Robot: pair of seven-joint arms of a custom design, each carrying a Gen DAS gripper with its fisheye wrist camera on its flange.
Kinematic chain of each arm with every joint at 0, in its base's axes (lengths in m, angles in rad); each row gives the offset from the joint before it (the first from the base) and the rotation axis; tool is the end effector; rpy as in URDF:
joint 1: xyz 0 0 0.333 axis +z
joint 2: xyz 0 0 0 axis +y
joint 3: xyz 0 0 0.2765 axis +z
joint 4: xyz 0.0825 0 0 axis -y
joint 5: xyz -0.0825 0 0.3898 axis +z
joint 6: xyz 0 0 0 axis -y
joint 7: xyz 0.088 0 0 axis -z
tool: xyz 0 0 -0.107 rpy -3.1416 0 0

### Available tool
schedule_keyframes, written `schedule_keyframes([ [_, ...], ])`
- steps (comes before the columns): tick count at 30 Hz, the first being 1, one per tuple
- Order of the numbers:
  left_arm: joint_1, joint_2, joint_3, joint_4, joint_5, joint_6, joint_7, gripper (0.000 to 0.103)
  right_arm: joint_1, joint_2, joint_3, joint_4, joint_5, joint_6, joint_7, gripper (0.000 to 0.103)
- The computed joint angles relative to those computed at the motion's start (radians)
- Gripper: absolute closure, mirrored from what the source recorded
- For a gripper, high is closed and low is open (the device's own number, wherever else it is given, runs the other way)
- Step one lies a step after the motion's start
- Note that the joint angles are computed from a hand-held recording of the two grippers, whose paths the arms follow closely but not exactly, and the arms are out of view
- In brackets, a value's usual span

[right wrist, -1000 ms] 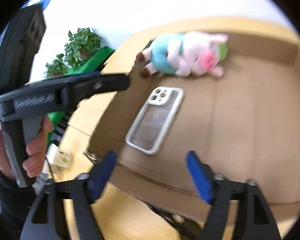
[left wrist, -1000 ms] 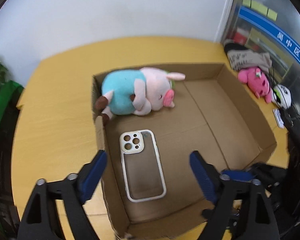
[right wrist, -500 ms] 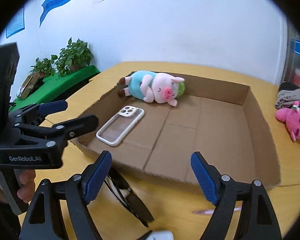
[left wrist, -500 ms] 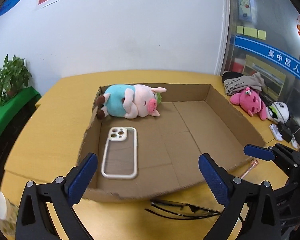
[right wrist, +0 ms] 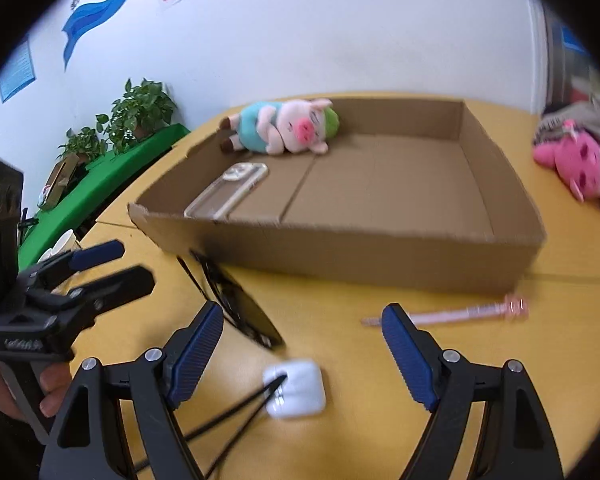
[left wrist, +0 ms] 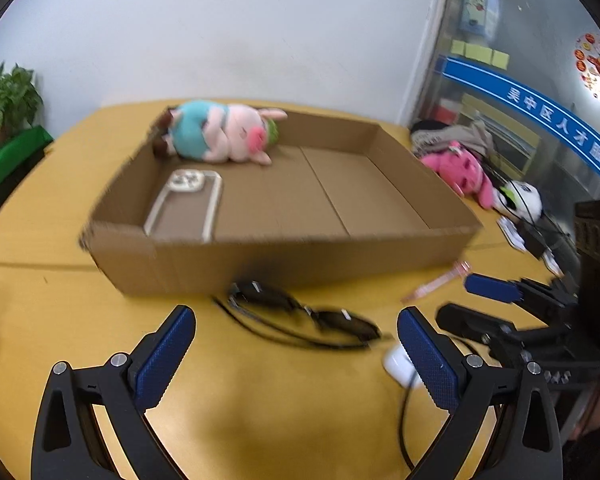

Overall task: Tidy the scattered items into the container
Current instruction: 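Raise the open right gripper away from the box, then close the left gripper on the white earbud case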

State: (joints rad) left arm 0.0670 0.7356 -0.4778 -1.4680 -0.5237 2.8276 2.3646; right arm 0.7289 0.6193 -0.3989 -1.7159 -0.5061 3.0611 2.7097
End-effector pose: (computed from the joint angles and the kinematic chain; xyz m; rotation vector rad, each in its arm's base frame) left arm 0.7147 -0.1994 0.3139 -1.3433 2.3428 -1.1959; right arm 0.6319 0.2978 0.2901 -1.5592 1.8284 -0.5716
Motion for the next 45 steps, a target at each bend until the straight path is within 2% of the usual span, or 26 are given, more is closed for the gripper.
schedule_keyframes([
  [2,0.028,-0.022,-0.026,-0.044,-0.025,-0.022,0.019,0.001,-0.027,-0.008,0.031,-0.023,0.018,0.028,-0.018,0.022],
  [4,0.043,-0.036,-0.037,-0.072,-0.053,-0.045,0.029,0.001,-0.005,-0.029,0.014,-0.071,0.026,0.052,-0.021,0.022],
  [7,0.028,-0.045,-0.016,-0.09,-0.067,-0.077,0.022,0.001,0.006,-0.05,0.011,-0.129,0.059,0.079,-0.039,0.022],
  [11,0.005,-0.041,0.011,-0.08,-0.068,-0.124,0.011,0.001,-0.031,-0.057,0.06,-0.156,0.124,0.074,-0.103,0.022],
  [14,-0.015,-0.032,0.034,-0.064,-0.056,-0.156,0.0,0.001,-0.089,-0.065,0.129,-0.168,0.169,0.072,-0.18,0.022],
  [15,-0.022,-0.027,0.041,-0.056,-0.051,-0.166,-0.006,0.001,-0.138,-0.066,0.186,-0.162,0.183,0.063,-0.236,0.022],
  [16,-0.024,-0.021,0.043,-0.047,-0.051,-0.178,-0.009,0.001,-0.163,-0.065,0.218,-0.155,0.195,0.052,-0.276,0.022],
  [20,-0.04,0.004,0.064,-0.006,-0.04,-0.23,-0.041,0.001,-0.231,-0.02,0.313,-0.063,0.234,-0.026,-0.432,0.023],
  [26,-0.056,0.015,0.093,0.018,-0.005,-0.289,-0.095,0.001,-0.281,0.091,0.381,0.103,0.323,-0.148,-0.584,0.028],
  [27,-0.056,0.019,0.094,0.025,-0.003,-0.301,-0.099,0.001,-0.261,0.096,0.357,0.105,0.305,-0.136,-0.563,0.031],
  [28,-0.06,0.025,0.096,0.038,0.003,-0.318,-0.104,0.001,-0.25,0.1,0.346,0.109,0.303,-0.141,-0.564,0.039],
  [29,-0.063,0.031,0.098,0.047,0.007,-0.326,-0.108,0.001,-0.236,0.101,0.33,0.111,0.296,-0.142,-0.561,0.054],
  [30,-0.068,0.038,0.1,0.06,0.013,-0.338,-0.113,0.001,-0.235,0.098,0.328,0.103,0.294,-0.134,-0.568,0.059],
  [33,-0.082,0.07,0.102,0.115,0.03,-0.391,-0.125,0.001,-0.24,0.08,0.334,0.063,0.306,-0.097,-0.577,0.06],
  [37,-0.084,0.11,0.086,0.185,0.033,-0.499,-0.098,0.002,-0.232,0.039,0.338,-0.019,0.328,-0.022,-0.575,0.06],
  [41,-0.091,0.136,0.079,0.239,0.026,-0.613,-0.061,0.009,-0.249,0.015,0.378,-0.078,0.367,0.046,-0.606,0.06],
  [43,-0.102,0.14,0.086,0.257,0.033,-0.666,-0.051,0.021,-0.274,0.008,0.42,-0.096,0.388,0.068,-0.644,0.06],
  [45,-0.113,0.139,0.095,0.265,0.042,-0.709,-0.039,0.034,-0.275,0.005,0.435,-0.105,0.404,0.08,-0.675,0.06],
])
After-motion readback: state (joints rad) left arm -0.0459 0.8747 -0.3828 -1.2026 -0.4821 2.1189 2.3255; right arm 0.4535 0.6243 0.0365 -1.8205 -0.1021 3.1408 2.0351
